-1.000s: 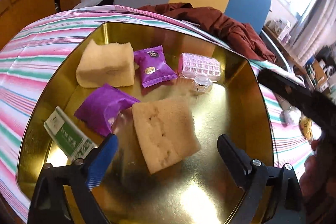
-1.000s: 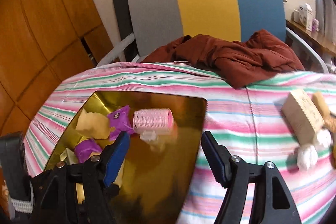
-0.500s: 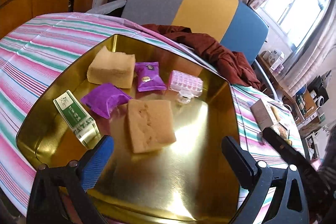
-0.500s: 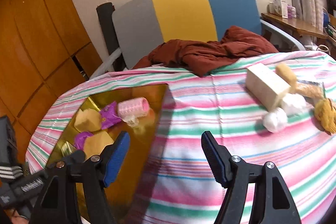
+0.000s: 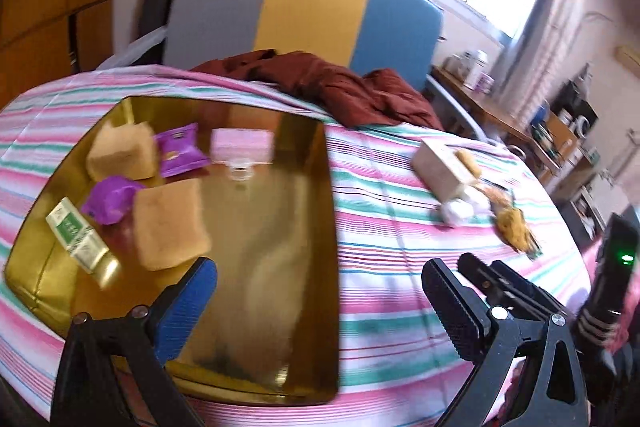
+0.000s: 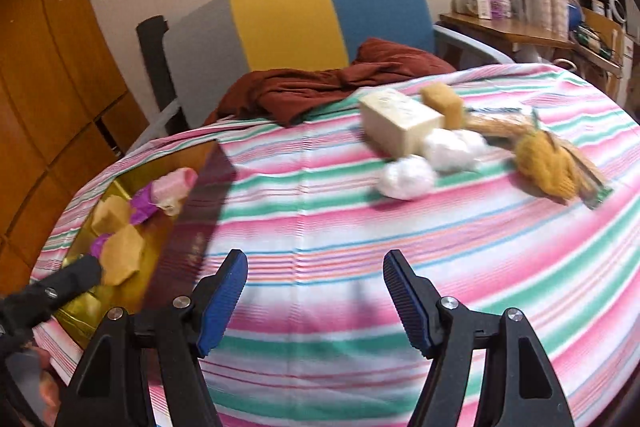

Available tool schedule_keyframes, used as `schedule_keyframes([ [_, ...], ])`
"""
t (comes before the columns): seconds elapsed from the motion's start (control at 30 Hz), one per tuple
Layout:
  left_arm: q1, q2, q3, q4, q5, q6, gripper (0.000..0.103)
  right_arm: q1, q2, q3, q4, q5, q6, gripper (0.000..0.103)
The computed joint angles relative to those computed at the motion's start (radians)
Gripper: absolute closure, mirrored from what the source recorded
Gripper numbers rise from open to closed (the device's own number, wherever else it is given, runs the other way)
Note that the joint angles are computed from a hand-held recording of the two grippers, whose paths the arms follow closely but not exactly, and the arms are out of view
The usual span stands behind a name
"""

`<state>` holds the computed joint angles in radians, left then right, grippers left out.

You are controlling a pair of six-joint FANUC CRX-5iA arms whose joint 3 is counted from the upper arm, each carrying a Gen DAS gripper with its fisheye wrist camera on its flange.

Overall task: Organize objects
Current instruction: 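Move both tools back toward the items on the striped cloth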

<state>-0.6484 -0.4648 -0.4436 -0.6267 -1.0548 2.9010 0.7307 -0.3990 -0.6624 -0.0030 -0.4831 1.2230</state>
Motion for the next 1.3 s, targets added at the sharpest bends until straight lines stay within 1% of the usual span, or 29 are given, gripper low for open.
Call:
schedule_keyframes([
  [0.1,-0.038,0.048,0.034,-0.013,0.016,0.0,0.0,-0.058,0.0,-0.002,-0.039,-0.009,0.044,0.031],
  [0.2,-0.068,0.098,0.065,-0.016,0.033,-0.013,0.0,-0.114,-0.002,-0.022,-0.035,0.007,0.051,0.031],
  [0.3,-0.081,0.145,0.092,-0.008,0.053,-0.024,0.0,-0.188,0.016,-0.021,-0.057,0.027,0.087,0.031],
  [0.33,-0.08,0.157,0.098,-0.002,0.063,-0.032,0.0,-0.209,0.025,-0.02,-0.054,0.038,0.091,0.031],
  [0.37,-0.081,0.176,0.109,0.003,0.064,-0.043,0.0,-0.222,0.032,-0.025,-0.025,0.054,0.066,0.031],
  [0.43,-0.086,0.203,0.128,0.008,0.064,-0.055,0.0,-0.269,0.065,0.0,-0.04,0.077,0.088,0.031],
  [0.5,-0.089,0.225,0.142,0.01,0.067,-0.065,0.0,-0.306,0.106,0.024,-0.004,0.11,0.063,0.031],
  [0.57,-0.084,0.248,0.158,0.024,0.07,-0.08,0.0,-0.341,0.151,0.073,-0.034,0.115,0.111,0.031],
  [0.63,-0.075,0.26,0.162,0.036,0.078,-0.096,0.0,-0.355,0.197,0.094,0.037,0.152,0.058,0.031],
  [0.7,-0.067,0.273,0.17,0.044,0.081,-0.105,0.0,-0.372,0.253,0.141,0.051,0.151,0.06,0.031],
  [0.73,-0.063,0.278,0.173,0.046,0.082,-0.107,0.0,-0.377,0.275,0.151,0.083,0.154,0.03,0.031],
  [0.83,-0.048,0.293,0.182,0.056,0.084,-0.124,0.0,-0.394,0.349,0.215,0.067,0.132,0.032,0.031],
  [0.87,-0.043,0.297,0.185,0.057,0.081,-0.128,0.0,-0.401,0.367,0.236,0.04,0.119,0.058,0.032],
  [0.9,-0.037,0.303,0.188,0.061,0.083,-0.133,0.0,-0.41,0.384,0.257,0.002,0.107,0.099,0.034],
  [0.97,-0.022,0.311,0.191,0.07,0.096,-0.146,0.0,-0.407,0.403,0.244,0.047,0.123,0.075,0.039],
  [1.03,-0.012,0.328,0.204,0.07,0.094,-0.151,0.0,-0.417,0.414,0.264,-0.008,0.105,0.126,0.046],
  [1.1,0.016,0.348,0.21,0.099,0.117,-0.178,0.0,-0.429,0.412,0.276,-0.059,0.095,0.17,0.047],
  [1.17,0.036,0.37,0.22,0.12,0.13,-0.197,0.0,-0.44,0.41,0.286,-0.106,0.087,0.216,0.053],
  [1.2,0.045,0.381,0.224,0.132,0.137,-0.208,0.0,-0.44,0.407,0.282,-0.109,0.091,0.221,0.055],
  [1.27,0.052,0.402,0.236,0.13,0.14,-0.207,0.0,-0.433,0.388,0.259,-0.092,0.11,0.216,0.064],
  [1.3,0.057,0.415,0.244,0.133,0.139,-0.211,0.0,-0.424,0.372,0.235,-0.066,0.126,0.202,0.066],
])
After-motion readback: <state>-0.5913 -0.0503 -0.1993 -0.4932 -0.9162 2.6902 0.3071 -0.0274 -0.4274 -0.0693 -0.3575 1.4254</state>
